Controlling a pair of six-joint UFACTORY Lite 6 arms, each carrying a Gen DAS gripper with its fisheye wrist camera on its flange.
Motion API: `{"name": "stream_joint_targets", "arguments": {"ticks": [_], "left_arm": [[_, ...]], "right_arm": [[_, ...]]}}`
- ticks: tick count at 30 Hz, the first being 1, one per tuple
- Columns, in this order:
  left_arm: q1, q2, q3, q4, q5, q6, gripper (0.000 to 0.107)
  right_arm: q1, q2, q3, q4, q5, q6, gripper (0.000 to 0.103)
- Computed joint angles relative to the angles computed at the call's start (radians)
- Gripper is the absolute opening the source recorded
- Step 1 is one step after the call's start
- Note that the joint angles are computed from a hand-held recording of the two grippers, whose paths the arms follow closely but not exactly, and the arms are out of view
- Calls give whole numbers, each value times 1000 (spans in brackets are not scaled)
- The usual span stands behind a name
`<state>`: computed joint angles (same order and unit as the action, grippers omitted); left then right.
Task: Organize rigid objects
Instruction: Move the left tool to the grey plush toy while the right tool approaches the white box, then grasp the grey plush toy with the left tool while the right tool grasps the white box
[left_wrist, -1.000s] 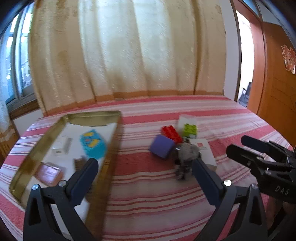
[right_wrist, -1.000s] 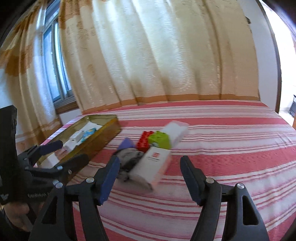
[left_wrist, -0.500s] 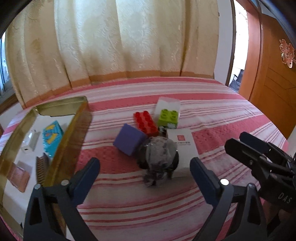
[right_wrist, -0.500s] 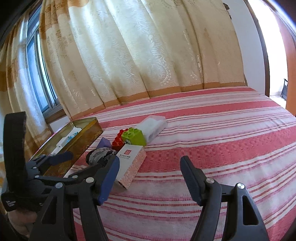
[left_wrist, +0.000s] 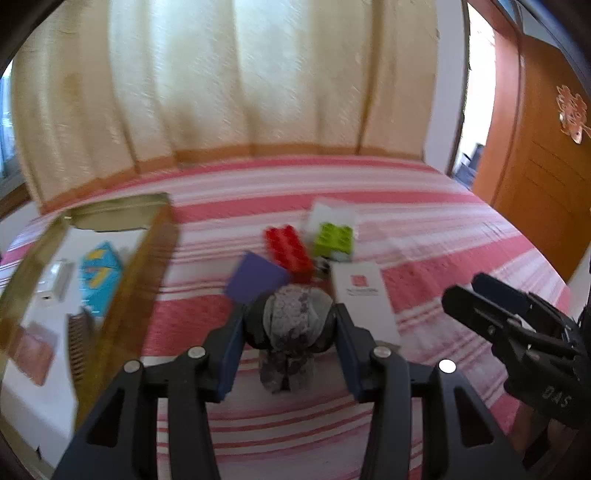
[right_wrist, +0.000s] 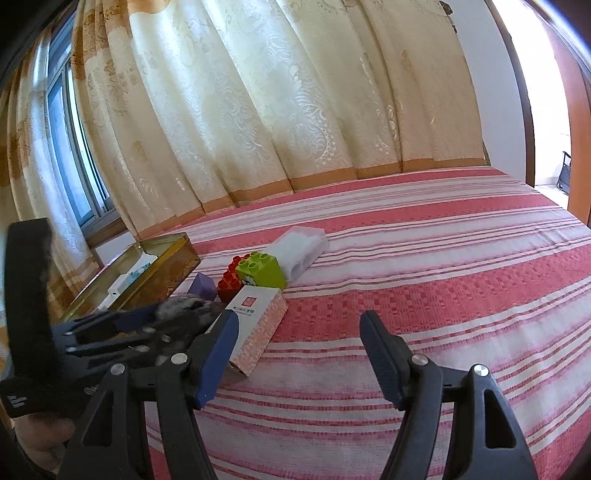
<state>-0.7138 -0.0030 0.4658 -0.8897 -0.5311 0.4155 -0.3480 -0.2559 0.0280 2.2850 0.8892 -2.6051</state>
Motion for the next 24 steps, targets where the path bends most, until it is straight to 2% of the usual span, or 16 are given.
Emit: {"name": "stream_joint_targets", "arguments": {"ticks": [6, 11, 13, 15, 20, 24], "left_arm": [[34, -66, -71, 11, -29, -53, 46], [49, -65, -98, 40, -40, -93, 45], [94, -87, -119, 119, -18, -151, 45], [121, -95, -131, 188, -12, -207, 45], [61, -103, -148, 74, -75, -128, 45], [85, -108, -153, 131, -58, -172, 45]], "right_arm": [[201, 15, 50, 179, -120, -35, 70], [449, 108, 145, 428, -217, -127, 70], [510, 148, 185, 524, -251, -171, 70], [532, 186, 227, 532, -290, -164, 70], [575, 241, 296, 571, -366, -187, 70], [616, 279, 344, 660, -410, -269, 70]]}}
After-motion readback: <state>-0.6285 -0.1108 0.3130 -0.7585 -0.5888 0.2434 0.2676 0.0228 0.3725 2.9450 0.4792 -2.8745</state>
